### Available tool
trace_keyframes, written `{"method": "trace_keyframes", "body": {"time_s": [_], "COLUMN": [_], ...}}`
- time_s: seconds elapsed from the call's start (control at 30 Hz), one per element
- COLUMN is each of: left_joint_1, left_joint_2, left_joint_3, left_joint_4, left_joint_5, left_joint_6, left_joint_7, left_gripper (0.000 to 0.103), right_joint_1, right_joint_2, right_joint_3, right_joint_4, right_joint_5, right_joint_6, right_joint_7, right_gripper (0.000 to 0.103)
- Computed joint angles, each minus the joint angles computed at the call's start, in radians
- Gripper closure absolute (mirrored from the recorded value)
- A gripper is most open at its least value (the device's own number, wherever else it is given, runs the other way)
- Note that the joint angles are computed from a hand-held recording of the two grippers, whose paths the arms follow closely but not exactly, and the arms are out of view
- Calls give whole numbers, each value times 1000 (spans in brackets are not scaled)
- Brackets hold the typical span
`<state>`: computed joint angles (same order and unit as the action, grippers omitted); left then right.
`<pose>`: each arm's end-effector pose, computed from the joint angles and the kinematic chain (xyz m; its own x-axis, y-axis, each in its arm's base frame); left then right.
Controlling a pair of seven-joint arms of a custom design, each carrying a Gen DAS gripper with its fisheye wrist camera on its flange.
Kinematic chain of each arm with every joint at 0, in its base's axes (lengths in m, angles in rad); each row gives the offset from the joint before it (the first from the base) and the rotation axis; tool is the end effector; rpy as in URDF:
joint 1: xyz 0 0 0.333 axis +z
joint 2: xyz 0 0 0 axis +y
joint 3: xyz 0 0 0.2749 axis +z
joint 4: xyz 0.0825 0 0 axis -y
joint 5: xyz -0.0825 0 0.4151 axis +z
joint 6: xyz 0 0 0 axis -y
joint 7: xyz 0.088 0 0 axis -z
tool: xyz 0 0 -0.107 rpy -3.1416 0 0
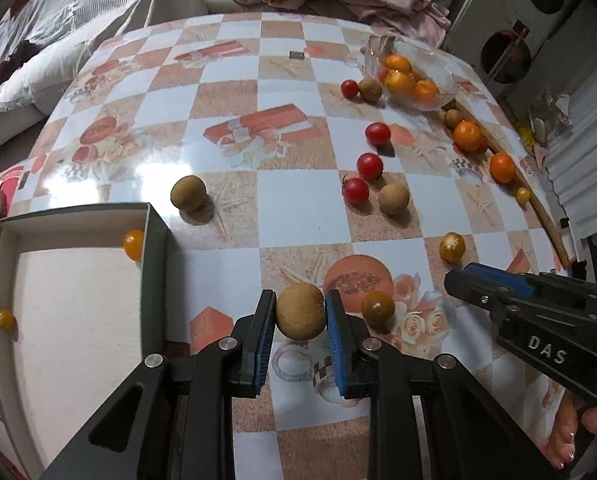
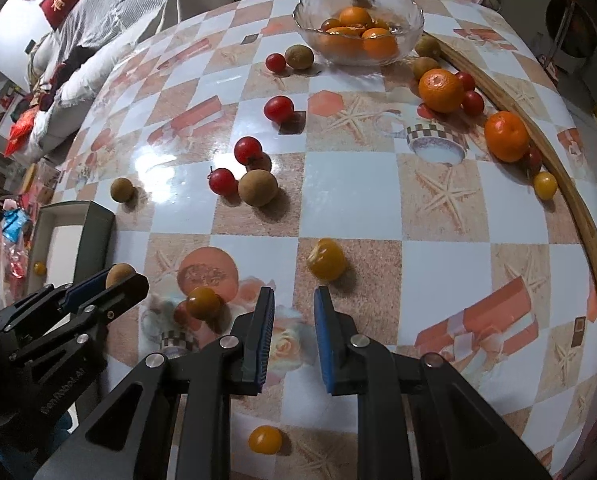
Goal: Organize fruits
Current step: 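Grasp a tan round fruit with the left tool while the right tool grasps a yellow tomato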
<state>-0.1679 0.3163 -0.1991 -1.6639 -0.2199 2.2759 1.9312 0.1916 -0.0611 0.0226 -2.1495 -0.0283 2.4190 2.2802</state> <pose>0.6487 -0.2430 0.4071 -0.5727 -0.8064 0.1471 -0.7932 0.4999 -0.3476 0.5717 0.1243 0.4061 -0.4274 -0.8835 -0.1915 -0.8450 0.4657 -0.2630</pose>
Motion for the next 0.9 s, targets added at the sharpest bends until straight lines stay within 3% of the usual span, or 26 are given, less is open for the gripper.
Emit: {"method": "trace_keyframes", "body": {"time_s": [0.1,0.17,0.23,0.33,0.57,0.6,0.63,0.67,0.9], "left_joint_1": [1,1,3,4,4,4,4,3,8], "left_joint_2": [-6,-8,-9,-14,-28,-29,-31,-32,-40], "left_joint_3": [-2,-1,1,1,0,0,1,1,2], "left_joint_4": [-5,-8,-10,-18,-34,-36,-37,-38,-36], "left_joint_5": [-2,-1,-3,-6,-8,-9,-9,-9,-16], "left_joint_6": [4,5,3,0,6,7,7,7,-1], "left_joint_7": [15,17,14,14,17,17,14,10,2], "left_gripper": [77,77,77,77,77,77,77,77,77], "right_joint_1": [-6,-11,-17,-22,-33,-33,-31,-30,-33], "right_joint_2": [-8,-12,-12,4,78,86,91,95,62], "right_joint_3": [1,-8,-6,-6,-14,-14,-13,-12,-13], "right_joint_4": [-12,-24,-27,-12,55,65,75,84,49], "right_joint_5": [-47,-24,-59,-105,-150,-162,-176,-186,-104], "right_joint_6": [-4,0,-4,-4,-8,-16,-31,-46,-29], "right_joint_7": [37,33,59,63,78,75,74,69,34], "right_gripper": [80,74,57,53,53,60,74,79,80]}}
